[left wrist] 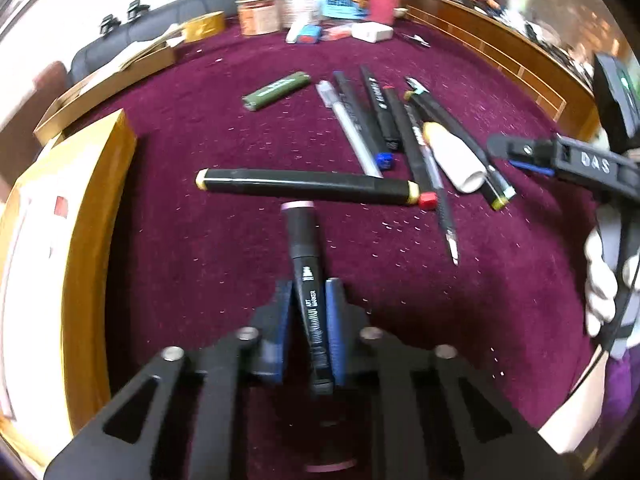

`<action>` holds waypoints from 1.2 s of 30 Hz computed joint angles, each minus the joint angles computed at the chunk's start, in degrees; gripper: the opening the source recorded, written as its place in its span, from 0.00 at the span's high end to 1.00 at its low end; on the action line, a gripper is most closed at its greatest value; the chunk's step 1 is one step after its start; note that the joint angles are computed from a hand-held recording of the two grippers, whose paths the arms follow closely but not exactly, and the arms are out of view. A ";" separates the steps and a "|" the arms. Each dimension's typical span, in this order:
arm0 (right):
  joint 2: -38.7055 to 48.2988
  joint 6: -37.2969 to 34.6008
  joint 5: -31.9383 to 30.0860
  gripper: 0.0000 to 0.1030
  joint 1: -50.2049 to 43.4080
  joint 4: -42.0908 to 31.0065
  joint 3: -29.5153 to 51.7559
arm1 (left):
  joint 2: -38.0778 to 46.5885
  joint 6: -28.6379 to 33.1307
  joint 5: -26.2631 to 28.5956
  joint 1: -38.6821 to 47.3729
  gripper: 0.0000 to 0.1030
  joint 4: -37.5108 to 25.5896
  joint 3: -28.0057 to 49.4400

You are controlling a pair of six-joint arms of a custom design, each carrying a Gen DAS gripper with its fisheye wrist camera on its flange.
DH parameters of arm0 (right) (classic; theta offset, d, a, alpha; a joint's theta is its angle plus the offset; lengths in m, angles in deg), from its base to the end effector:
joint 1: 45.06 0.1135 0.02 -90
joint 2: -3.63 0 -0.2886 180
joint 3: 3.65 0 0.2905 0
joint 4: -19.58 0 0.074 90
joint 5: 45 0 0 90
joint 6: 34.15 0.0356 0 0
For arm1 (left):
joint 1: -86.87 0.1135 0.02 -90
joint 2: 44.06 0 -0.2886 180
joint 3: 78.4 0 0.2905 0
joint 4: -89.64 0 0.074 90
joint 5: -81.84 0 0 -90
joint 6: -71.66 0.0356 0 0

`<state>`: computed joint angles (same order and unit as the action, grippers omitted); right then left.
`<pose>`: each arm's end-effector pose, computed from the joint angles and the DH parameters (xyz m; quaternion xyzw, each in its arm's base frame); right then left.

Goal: Organize rigid objects
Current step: 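Carry the marker into the tray with left while right places a yellow-capped marker there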

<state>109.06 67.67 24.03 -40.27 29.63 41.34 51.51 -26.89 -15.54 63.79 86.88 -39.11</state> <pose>0.3063 0.0385 0.0564 -0.0048 0.9272 0.2175 0.3049 0.2461 -0.0999 0.0654 0.1046 0.9562 -0.0129 0.2732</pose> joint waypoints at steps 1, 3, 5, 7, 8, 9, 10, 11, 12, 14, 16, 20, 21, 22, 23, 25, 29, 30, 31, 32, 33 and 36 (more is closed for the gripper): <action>0.03 0.02 -0.05 0.43 -0.02 0.03 0.01 | -0.38 0.04 -0.11 -0.10 0.88 0.37 -0.63; 0.04 -0.05 0.04 0.43 0.00 0.04 -0.01 | -1.36 0.87 1.01 1.31 0.88 1.96 -2.39; 0.04 -0.19 0.07 0.42 0.00 0.01 -0.02 | -0.76 1.34 0.39 0.98 0.86 4.71 -3.10; 0.03 -0.26 0.09 0.42 0.01 -0.01 -0.03 | 0.33 1.93 -1.64 -0.21 0.85 8.44 -4.01; 0.03 -0.25 0.09 0.42 0.00 -0.04 0.00 | 0.65 2.94 -1.80 -0.50 0.87 10.25 -4.57; -0.04 -0.20 0.13 0.42 0.00 -0.11 -0.02 | 1.18 3.37 -0.81 -0.14 0.88 10.80 -4.35; -0.62 0.15 1.27 0.42 0.13 -0.24 -0.31 | 1.07 3.14 3.06 2.31 0.88 11.17 -4.45; -1.26 0.50 2.96 0.42 0.61 0.26 -0.87 | 0.57 2.62 6.62 4.52 0.88 11.62 -5.01; -3.00 -0.24 5.01 0.42 1.59 0.68 -1.91 | 0.36 2.27 9.84 6.56 0.88 12.12 -5.42; -7.23 -3.01 6.59 0.42 4.47 -0.82 -3.16 | -1.70 2.07 16.68 11.18 0.88 14.32 -7.94; -10.27 -5.85 8.46 0.42 8.86 -4.26 -2.46 | -4.96 2.07 21.52 15.37 0.88 15.39 -10.47; -6.92 -10.25 11.26 0.43 17.95 -11.50 4.73 | -14.54 3.15 31.75 23.53 0.88 14.48 -15.04; -5.25 -11.10 12.36 0.43 19.83 -12.39 6.51 | -16.15 3.38 33.02 24.69 0.88 13.93 -15.48; -2.98 -12.26 13.86 0.44 22.35 -13.25 8.91 | -19.39 4.12 35.60 27.05 0.88 12.19 -16.30; -1.17 -13.06 14.74 0.46 24.06 -13.84 10.76 | -23.54 5.16 38.22 29.94 0.88 9.44 -17.10; 2.26 -14.12 15.13 0.52 26.46 -15.70 14.57 | -30.09 7.96 42.53 35.99 0.88 3.54 -17.50; 10.62 -16.17 18.97 0.63 30.82 -20.35 23.73 | -33.51 14.25 50.24 49.22 0.88 -5.45 -15.24; 11.85 -16.23 20.04 0.63 31.20 -20.80 24.84 | -33.05 16.05 51.24 52.73 0.88 -6.88 -14.28; 13.00 -16.20 19.73 0.68 31.13 -21.00 25.84 | -32.73 17.29 51.61 54.74 0.88 -7.70 -13.85; 12.95 -15.83 17.67 0.81 30.35 -21.19 26.02 | -31.21 18.83 51.42 57.36 0.88 -8.37 -12.68; 12.97 -15.17 17.62 0.85 30.27 -21.50 26.20 | -30.03 20.34 51.72 59.68 0.88 -9.28 -11.76; 12.72 -13.39 16.93 0.87 30.26 -21.40 25.55 | -23.68 22.97 51.90 64.51 0.88 -9.57 -8.04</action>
